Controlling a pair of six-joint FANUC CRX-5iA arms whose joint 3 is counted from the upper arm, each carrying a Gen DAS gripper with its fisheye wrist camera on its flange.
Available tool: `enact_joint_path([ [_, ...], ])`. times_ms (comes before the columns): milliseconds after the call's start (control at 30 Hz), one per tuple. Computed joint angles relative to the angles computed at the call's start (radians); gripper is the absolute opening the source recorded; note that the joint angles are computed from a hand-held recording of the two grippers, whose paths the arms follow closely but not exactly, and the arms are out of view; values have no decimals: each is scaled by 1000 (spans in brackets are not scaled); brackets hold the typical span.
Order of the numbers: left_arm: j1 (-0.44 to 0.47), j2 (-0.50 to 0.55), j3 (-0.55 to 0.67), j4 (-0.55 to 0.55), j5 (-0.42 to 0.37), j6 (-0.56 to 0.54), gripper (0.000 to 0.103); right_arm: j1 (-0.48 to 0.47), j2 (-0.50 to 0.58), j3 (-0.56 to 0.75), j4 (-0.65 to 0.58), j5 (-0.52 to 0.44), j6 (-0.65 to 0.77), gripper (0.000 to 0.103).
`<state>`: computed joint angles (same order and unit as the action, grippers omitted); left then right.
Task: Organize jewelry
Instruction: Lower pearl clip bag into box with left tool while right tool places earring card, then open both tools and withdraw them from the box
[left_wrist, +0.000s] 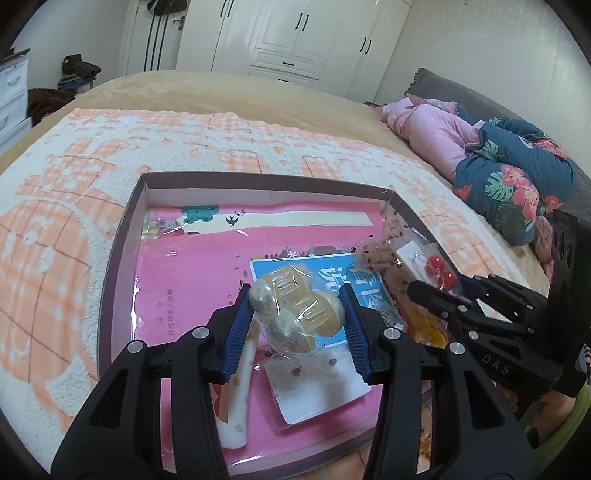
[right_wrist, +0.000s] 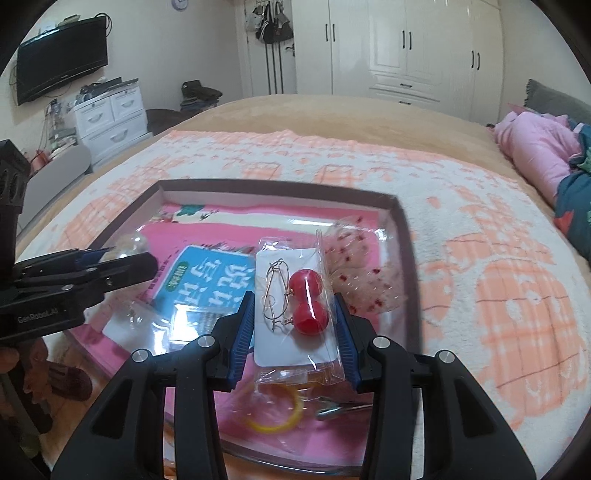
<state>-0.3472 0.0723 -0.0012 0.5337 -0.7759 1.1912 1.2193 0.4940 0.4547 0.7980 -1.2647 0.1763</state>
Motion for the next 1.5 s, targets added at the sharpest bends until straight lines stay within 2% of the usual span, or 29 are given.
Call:
enact_joint_path([
  [267,2,3,2,1,1,4,39,4,-10,-14,-26,24,-19,44],
  [467,-2,-2,-9,16,16,-16,39,21,-34,-48,8,33,-62,51],
  [733,-5,-13,-16,21,18,-26,41,46,-69,-99,54,24,-135,56],
  [900,-9,-34,-32,33,29,-32,47,64,-81,-117,81,7,-164,59],
  [1033,-13,-57,-46,34,43,-33,52,76,-87,-124,101,-6,-186,68],
  [1267,-15,-99,-75,41,68,-28,62,101,-98,-141,146,-33,-222,75],
  [1367,-12,-117,-87,44,72,-19,69,112,-95,-136,168,-51,-221,78],
  [1500,-9,-144,-103,35,80,3,85,124,-90,-130,197,-65,-220,80],
])
